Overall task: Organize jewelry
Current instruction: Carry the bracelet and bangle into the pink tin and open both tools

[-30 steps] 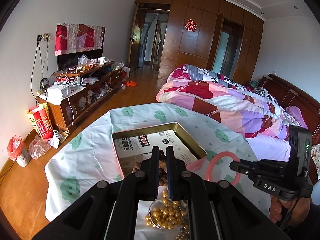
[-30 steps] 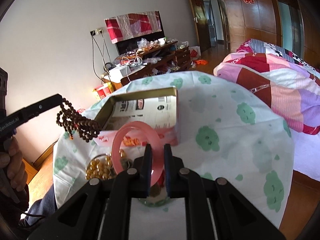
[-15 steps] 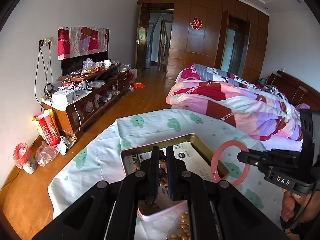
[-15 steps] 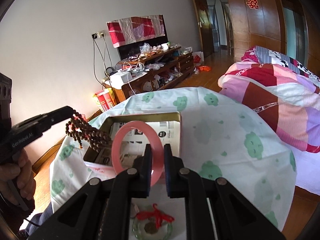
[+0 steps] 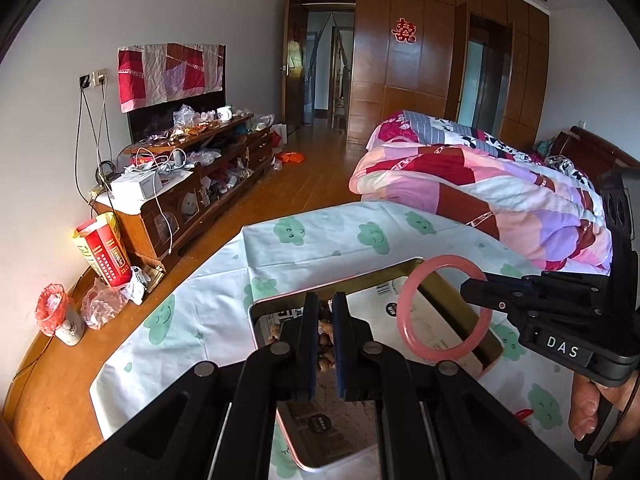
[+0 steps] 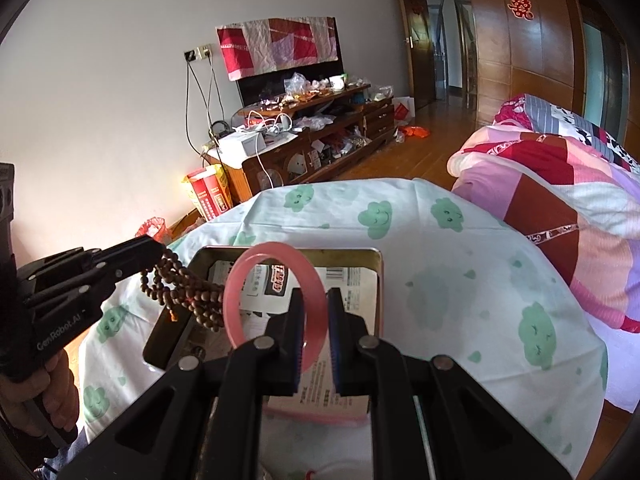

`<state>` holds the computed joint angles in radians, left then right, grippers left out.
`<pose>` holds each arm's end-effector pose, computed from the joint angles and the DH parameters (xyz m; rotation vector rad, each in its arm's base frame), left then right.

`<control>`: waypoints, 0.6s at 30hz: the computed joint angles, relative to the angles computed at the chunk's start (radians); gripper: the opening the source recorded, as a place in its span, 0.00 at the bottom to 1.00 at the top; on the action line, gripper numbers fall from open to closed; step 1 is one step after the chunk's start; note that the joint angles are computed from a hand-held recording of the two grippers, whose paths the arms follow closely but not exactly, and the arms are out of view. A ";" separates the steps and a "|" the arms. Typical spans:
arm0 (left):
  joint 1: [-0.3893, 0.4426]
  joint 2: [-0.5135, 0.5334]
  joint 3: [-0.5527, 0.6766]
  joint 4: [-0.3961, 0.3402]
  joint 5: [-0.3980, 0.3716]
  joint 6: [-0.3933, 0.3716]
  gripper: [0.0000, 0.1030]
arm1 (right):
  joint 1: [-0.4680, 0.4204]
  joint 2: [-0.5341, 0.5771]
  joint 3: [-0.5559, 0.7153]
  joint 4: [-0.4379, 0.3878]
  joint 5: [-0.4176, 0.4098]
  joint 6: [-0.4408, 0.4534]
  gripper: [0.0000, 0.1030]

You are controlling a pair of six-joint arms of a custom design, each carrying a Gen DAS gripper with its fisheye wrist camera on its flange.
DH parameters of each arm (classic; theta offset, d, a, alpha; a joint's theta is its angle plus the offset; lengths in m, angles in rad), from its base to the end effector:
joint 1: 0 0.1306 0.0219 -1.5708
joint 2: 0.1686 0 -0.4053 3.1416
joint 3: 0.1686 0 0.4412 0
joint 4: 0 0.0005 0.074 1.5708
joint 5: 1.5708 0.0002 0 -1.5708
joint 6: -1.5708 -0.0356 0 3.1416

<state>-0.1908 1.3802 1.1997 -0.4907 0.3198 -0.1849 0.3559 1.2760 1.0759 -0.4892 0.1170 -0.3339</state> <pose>0.5194 -0.1122 0.3894 0.5843 2.1481 -0.3611 0.4586 0.1655 0.3753 0.0377 2.2650 0.2363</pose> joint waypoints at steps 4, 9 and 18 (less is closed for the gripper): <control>-0.003 0.019 0.010 -0.007 -0.012 -0.007 0.05 | -0.002 0.028 0.016 -0.010 -0.006 -0.004 0.13; -0.004 0.043 0.020 -0.022 -0.024 -0.010 0.05 | -0.001 0.046 0.024 -0.021 -0.008 -0.002 0.13; -0.014 0.068 0.032 -0.038 -0.051 -0.029 0.06 | -0.006 0.074 0.040 -0.041 0.001 0.005 0.13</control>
<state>-0.2050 1.4479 1.2313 -0.5283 0.2687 -0.2144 0.3499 1.3496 1.1160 -0.5297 0.1182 -0.3293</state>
